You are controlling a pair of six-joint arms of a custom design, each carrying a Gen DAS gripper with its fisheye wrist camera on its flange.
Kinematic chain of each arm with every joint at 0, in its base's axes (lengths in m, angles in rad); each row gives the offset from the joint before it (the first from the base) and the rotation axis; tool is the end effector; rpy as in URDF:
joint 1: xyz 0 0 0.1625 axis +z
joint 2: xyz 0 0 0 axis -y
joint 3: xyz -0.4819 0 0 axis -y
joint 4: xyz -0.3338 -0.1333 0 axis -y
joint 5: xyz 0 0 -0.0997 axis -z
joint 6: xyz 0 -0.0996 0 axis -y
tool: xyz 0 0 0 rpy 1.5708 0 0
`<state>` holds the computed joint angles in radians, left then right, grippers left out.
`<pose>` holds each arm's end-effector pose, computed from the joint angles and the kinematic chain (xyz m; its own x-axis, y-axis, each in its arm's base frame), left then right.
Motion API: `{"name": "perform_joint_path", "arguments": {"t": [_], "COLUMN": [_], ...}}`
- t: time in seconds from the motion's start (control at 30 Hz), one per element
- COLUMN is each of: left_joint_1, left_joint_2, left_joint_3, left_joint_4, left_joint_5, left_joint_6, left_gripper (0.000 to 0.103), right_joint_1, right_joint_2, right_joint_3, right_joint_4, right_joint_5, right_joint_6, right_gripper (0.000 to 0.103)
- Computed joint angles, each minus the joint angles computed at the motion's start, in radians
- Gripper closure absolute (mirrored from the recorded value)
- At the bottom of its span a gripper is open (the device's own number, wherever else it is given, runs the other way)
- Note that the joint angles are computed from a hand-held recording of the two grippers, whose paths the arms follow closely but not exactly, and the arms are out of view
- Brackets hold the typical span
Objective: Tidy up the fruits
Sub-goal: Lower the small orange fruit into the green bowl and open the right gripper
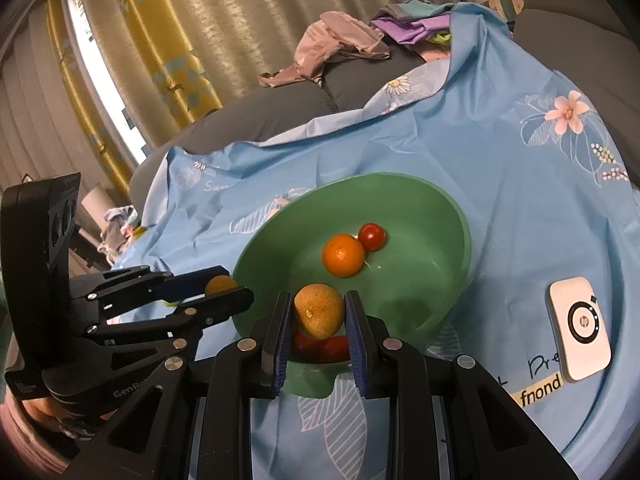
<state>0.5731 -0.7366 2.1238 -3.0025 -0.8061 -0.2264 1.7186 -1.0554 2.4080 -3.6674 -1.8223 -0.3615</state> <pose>-0.3278 -0.4523 0.0907 -0.5949 0.4530 -0.6640 0.7243 0.6602 -0.1986 0.1734 -0.4276 0.2525 -0.8810 -0.2349 0.4108 -0.4489 0.6892 -0.5687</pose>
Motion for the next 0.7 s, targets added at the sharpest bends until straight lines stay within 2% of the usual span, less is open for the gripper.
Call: {"name": "perform_joint_path", "arguments": {"t": [0.7], "left_joint_1": [0.031], "left_joint_2": [0.035], "left_joint_3": [-0.062], "left_joint_4": [0.061], "left_joint_5": [-0.012], "left_joint_6": [0.030], "left_gripper": [0.075], "right_joint_1": [-0.003], "right_joint_2": [0.002], "right_joint_3": [-0.026], "right_joint_4": [0.020], "right_joint_5": [-0.023], "right_joint_6": [-0.016], "right_gripper": [0.075]}}
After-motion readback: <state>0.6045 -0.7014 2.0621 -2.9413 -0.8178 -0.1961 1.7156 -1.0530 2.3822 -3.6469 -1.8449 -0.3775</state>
